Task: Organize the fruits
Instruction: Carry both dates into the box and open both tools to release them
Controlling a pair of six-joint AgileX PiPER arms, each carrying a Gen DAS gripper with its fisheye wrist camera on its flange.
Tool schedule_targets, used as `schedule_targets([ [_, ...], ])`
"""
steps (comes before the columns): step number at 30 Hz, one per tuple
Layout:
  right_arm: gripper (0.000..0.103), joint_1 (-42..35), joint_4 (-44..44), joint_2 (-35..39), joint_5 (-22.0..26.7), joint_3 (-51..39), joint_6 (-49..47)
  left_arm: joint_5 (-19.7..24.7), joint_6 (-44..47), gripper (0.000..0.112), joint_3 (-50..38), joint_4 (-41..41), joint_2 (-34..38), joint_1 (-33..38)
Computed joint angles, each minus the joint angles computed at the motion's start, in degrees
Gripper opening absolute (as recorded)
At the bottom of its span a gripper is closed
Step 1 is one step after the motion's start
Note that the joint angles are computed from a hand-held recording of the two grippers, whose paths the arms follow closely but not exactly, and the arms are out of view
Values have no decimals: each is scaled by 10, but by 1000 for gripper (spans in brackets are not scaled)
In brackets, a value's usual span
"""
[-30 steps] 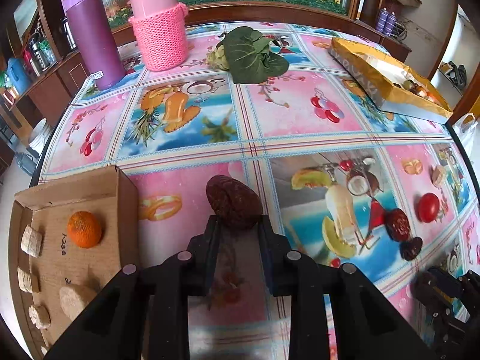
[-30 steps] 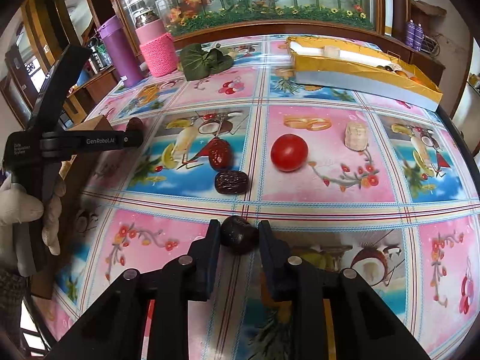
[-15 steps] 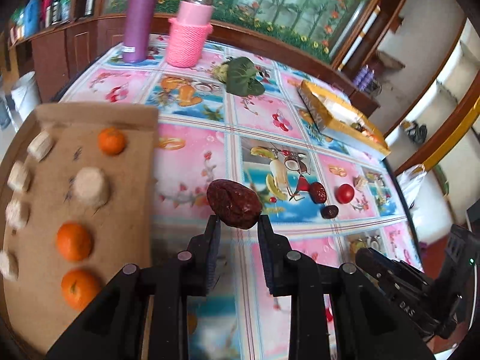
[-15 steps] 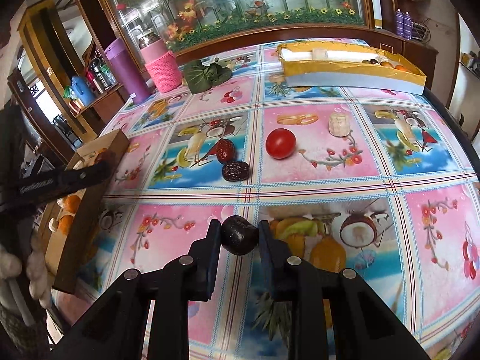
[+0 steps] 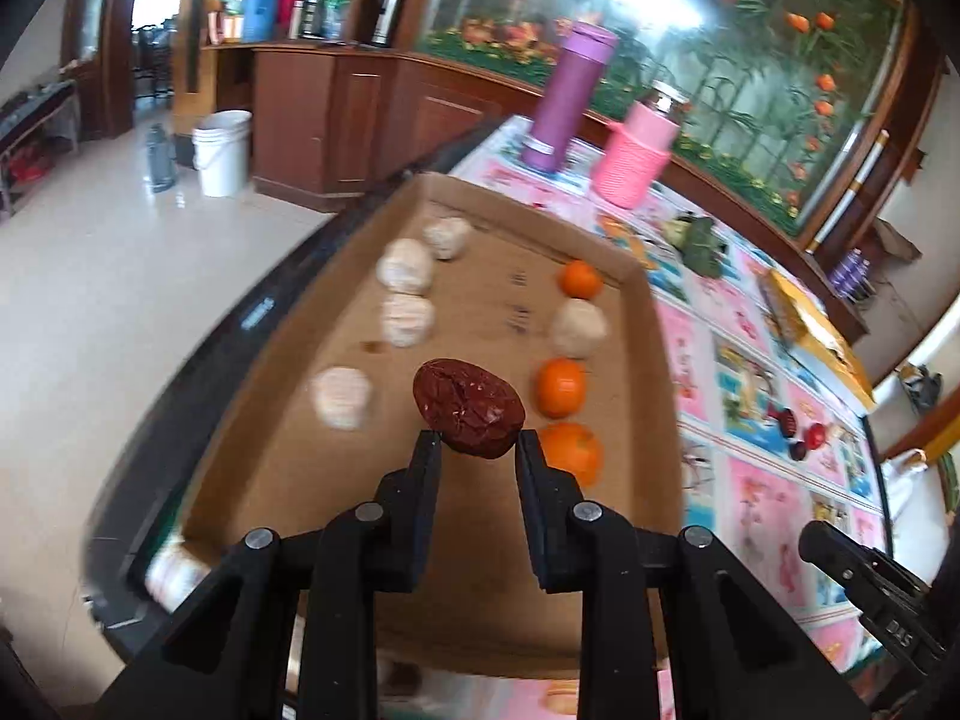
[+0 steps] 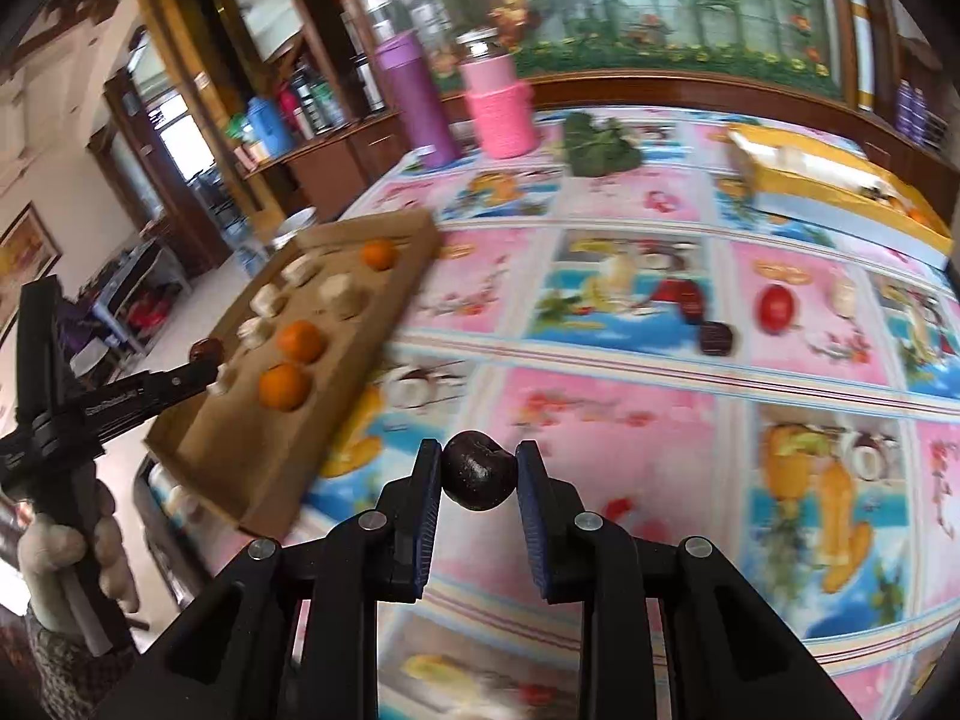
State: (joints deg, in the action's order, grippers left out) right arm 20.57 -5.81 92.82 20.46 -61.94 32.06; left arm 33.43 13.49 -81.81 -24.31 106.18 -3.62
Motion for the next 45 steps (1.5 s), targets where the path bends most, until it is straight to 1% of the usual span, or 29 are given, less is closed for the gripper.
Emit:
schedule_targets([
  [4, 27, 46, 58, 51, 22, -73, -53, -33, -51, 25, 21, 79, -7, 6],
  [7, 28, 88, 32, 93, 49, -139, -40, -51, -64, 25, 31, 110, -4, 7],
  [9, 28, 114, 0, 122, 70, -183, -26, -58, -56, 25, 37, 107, -3, 14],
  [11, 28, 136, -32, 159, 94, -232, -13, -60, -43, 25, 39, 93, 1, 22],
  [13, 28, 146, -34, 197, 118, -282, -21, -57, -33, 25, 35, 77, 7, 29],
  [18, 28, 149, -28, 272, 167, -374, -33, -52, 65, 25, 49, -34, 3, 60],
  [21, 28, 148, -24, 303, 187, -410, -35, -45, 93, 26, 48, -67, 2, 68],
  [23, 28, 148, -25, 311, 185, -418, -28, -35, 117, 29, 46, -97, 2, 77],
  [25, 30, 149, -24, 312, 180, -418, -23, -30, 130, 35, 47, -115, -2, 83],
  [26, 35, 150, -29, 308, 176, -415, -16, -28, 137, 37, 48, -127, -4, 87],
  [27, 43, 151, -36, 301, 169, -407, -8, -28, 145, 38, 51, -136, -7, 91],
  [28, 47, 152, -45, 292, 159, -395, 3, -27, 152, 40, 54, -146, -11, 95],
  [29, 53, 152, -58, 280, 147, -380, 18, -26, 156, 43, 56, -152, -14, 98],
  [30, 57, 152, -72, 267, 135, -363, 35, -24, 160, 45, 58, -161, -18, 102],
  [32, 57, 146, -86, 238, 111, -325, 62, -21, 168, 46, 64, -173, -24, 107],
  [36, 60, 120, -78, 181, 60, -244, 91, -16, 176, 48, 74, -182, -37, 102],
  [39, 62, 109, -105, 134, 25, -178, 143, -20, 174, 54, 84, -178, -52, 84],
  [41, 64, 114, -163, 109, 18, -141, 205, -21, 179, 55, 92, -180, -63, 72],
  [45, 66, 145, -326, 70, 47, -83, 356, -15, 217, 56, 121, -212, -101, 50],
])
